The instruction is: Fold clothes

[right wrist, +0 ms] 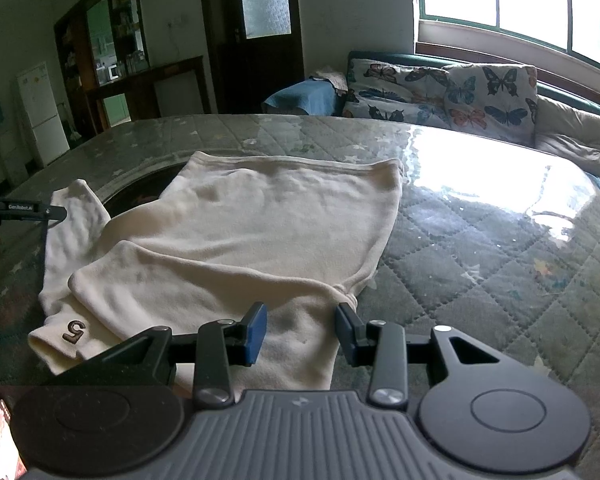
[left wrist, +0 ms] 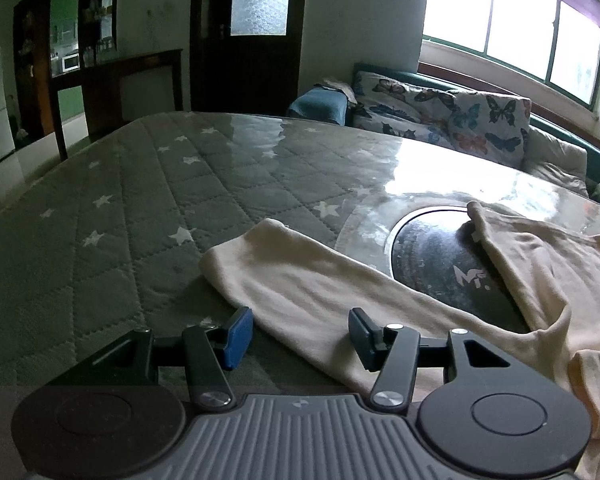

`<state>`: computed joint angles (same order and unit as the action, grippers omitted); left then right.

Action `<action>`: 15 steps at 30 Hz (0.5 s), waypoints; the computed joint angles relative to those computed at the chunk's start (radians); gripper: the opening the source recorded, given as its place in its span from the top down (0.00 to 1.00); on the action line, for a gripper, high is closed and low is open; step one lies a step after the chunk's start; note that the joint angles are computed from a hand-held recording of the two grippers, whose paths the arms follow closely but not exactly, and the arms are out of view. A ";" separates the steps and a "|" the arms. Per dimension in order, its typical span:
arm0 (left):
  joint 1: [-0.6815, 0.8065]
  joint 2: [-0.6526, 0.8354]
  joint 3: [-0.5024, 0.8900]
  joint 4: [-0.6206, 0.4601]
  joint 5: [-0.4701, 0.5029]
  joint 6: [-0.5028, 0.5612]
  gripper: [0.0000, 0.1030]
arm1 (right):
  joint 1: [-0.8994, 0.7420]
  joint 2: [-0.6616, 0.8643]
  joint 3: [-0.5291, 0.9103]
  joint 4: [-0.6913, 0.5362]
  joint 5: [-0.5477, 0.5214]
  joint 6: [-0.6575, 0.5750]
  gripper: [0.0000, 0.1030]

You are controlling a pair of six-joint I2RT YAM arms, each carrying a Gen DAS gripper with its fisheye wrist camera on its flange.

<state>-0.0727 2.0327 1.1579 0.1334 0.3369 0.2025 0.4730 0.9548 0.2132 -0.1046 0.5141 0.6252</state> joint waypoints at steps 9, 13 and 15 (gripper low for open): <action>0.020 0.037 0.070 -0.016 -0.023 -0.117 0.46 | 0.003 -0.006 0.003 -0.002 0.000 -0.005 0.63; 0.021 0.061 0.109 -0.029 -0.055 -0.147 0.46 | 0.004 -0.003 0.004 0.005 -0.004 -0.008 0.63; 0.017 0.066 0.117 -0.025 -0.069 -0.150 0.49 | 0.005 0.001 0.006 0.005 -0.004 -0.011 0.63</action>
